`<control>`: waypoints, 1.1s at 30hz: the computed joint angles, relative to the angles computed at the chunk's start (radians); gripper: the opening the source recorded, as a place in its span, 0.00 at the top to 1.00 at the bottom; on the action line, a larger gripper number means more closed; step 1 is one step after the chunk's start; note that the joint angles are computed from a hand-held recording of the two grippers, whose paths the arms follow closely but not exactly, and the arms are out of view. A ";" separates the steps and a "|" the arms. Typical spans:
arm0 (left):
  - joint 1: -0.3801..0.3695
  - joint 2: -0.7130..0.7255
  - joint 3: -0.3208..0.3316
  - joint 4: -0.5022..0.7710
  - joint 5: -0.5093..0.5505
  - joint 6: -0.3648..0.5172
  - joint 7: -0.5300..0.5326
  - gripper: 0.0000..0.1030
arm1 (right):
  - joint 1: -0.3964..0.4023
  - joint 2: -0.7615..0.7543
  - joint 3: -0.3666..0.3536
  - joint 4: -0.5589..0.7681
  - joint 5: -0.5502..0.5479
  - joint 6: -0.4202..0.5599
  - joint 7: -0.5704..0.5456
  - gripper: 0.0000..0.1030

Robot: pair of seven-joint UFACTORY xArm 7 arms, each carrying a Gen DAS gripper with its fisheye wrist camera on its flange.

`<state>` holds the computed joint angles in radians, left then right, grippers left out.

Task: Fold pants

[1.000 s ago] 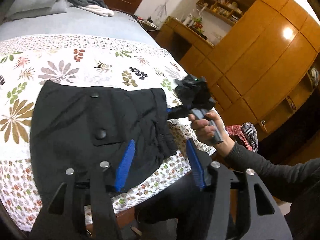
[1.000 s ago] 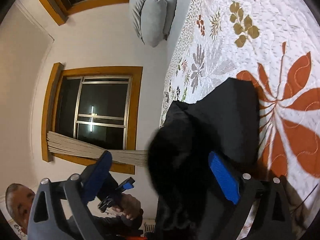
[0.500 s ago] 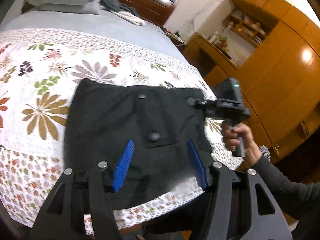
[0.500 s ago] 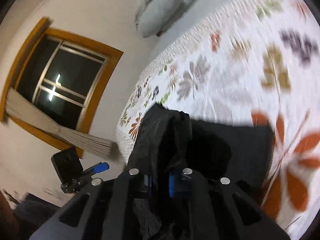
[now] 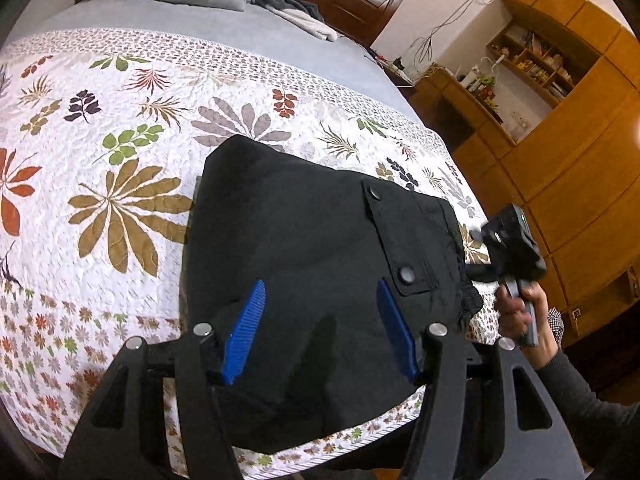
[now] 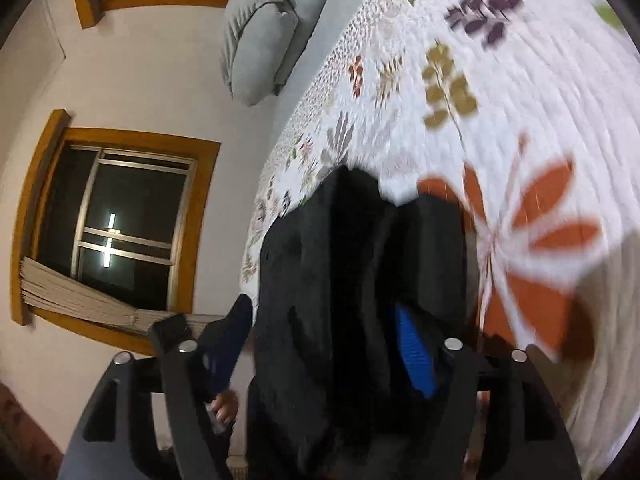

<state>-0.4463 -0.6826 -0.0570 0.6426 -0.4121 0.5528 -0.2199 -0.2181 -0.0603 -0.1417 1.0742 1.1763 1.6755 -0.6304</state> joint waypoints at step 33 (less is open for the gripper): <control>0.042 -0.017 0.041 0.001 0.011 0.070 0.016 0.09 | 0.216 -0.451 -0.040 -0.160 -0.296 -0.388 0.199 0.59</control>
